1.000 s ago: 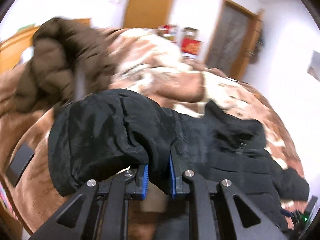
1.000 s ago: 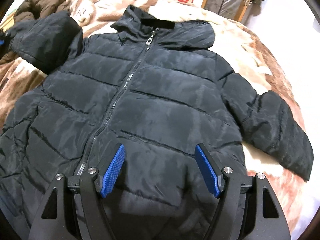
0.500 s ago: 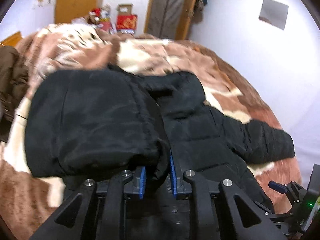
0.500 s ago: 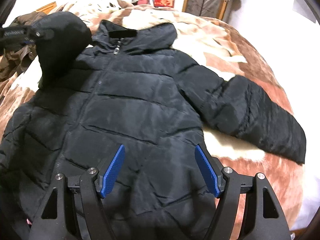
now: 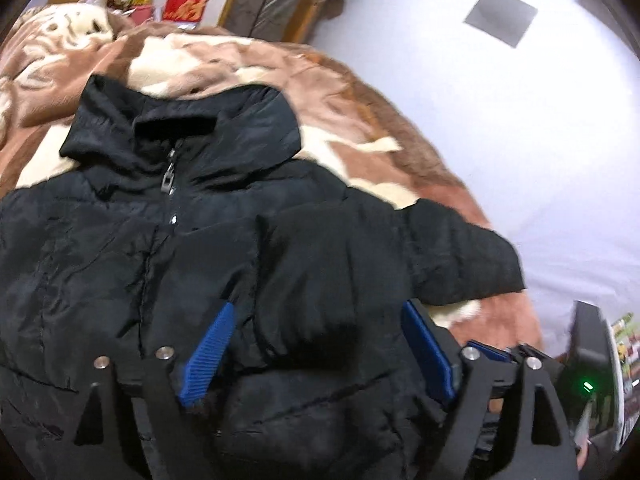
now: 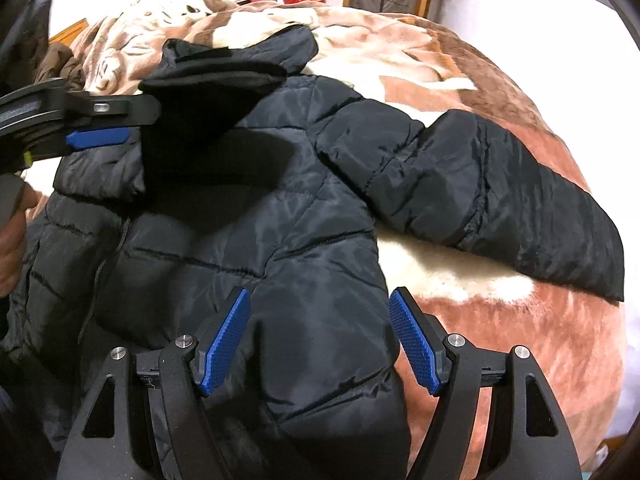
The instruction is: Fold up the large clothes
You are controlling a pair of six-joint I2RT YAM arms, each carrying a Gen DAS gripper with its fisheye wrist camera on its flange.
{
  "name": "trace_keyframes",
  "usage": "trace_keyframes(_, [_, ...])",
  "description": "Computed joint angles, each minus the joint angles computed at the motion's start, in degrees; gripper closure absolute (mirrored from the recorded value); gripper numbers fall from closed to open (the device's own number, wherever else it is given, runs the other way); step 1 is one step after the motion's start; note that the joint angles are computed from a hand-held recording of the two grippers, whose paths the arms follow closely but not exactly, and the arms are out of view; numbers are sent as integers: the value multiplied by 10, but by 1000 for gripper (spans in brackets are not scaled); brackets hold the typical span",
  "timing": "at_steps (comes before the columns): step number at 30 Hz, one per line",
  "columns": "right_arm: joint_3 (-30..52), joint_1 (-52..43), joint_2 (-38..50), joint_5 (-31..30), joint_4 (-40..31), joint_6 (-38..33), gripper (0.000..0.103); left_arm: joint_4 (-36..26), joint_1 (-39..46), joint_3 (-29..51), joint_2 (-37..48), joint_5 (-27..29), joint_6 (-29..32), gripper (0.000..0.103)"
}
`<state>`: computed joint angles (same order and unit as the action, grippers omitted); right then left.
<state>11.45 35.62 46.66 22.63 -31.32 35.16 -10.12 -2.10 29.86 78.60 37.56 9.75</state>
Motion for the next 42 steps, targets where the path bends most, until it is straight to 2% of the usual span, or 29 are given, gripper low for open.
trace_keyframes(3, [5,-9,-3,-5,8,-3,31,-60,49,20,-31,43,47,14])
trace_keyframes(5, [10,-12,6,-7,24,-7,31,-69,92,27,-36,47,80,14])
trace_keyframes(9, [20,-33,78,-35,108,-38,31,3,161,73,65,-48,102,15])
trace_keyframes(11, [31,-55,159,-64,186,-66,31,21,192,109,132,-83,109,17])
trace_keyframes(12, [35,-65,191,-80,219,-75,31,30,203,132,168,-97,108,22])
trace_keyframes(14, [55,-84,279,-106,291,-101,38,35,222,182,235,-111,106,25])
trace_keyframes(16, [89,-100,362,-102,330,-128,46,51,227,215,286,-123,90,28])
trace_keyframes(20, [158,-165,511,-117,397,-180,46,91,213,246,375,-149,67,28])
trace_keyframes(23, [186,-202,550,-143,407,-194,46,137,202,223,390,-172,75,28])
trace_keyframes(24, [192,-204,547,-145,394,-194,46,131,204,219,383,-170,80,30])
trace_keyframes(26, [182,-196,508,-133,373,-192,46,94,222,218,355,-134,88,30])
trace_keyframes(28, [145,-190,426,-132,369,-181,46,68,247,218,319,-84,104,30])
trace_keyframes(29, [133,-188,391,-132,371,-177,46,77,252,215,303,-79,106,30])
trace_keyframes(31, [140,-187,379,-130,373,-180,46,105,247,224,298,-96,97,30])
trace_keyframes(33, [173,-193,417,-137,380,-186,46,109,235,256,334,-128,79,33])
trace_keyframes(35, [222,-205,503,-141,386,-188,46,80,223,315,406,-159,66,38])
trace_keyframes(36, [238,-215,530,-151,384,-189,49,89,219,323,430,-173,62,38])
trace_keyframes(38, [269,-233,602,-174,404,-204,49,132,213,308,448,-180,70,37])
trace_keyframes(40, [271,-232,627,-172,425,-207,49,178,201,280,449,-198,68,37])
trace_keyframes(42, [269,-228,638,-166,437,-202,48,196,195,273,454,-208,71,37])
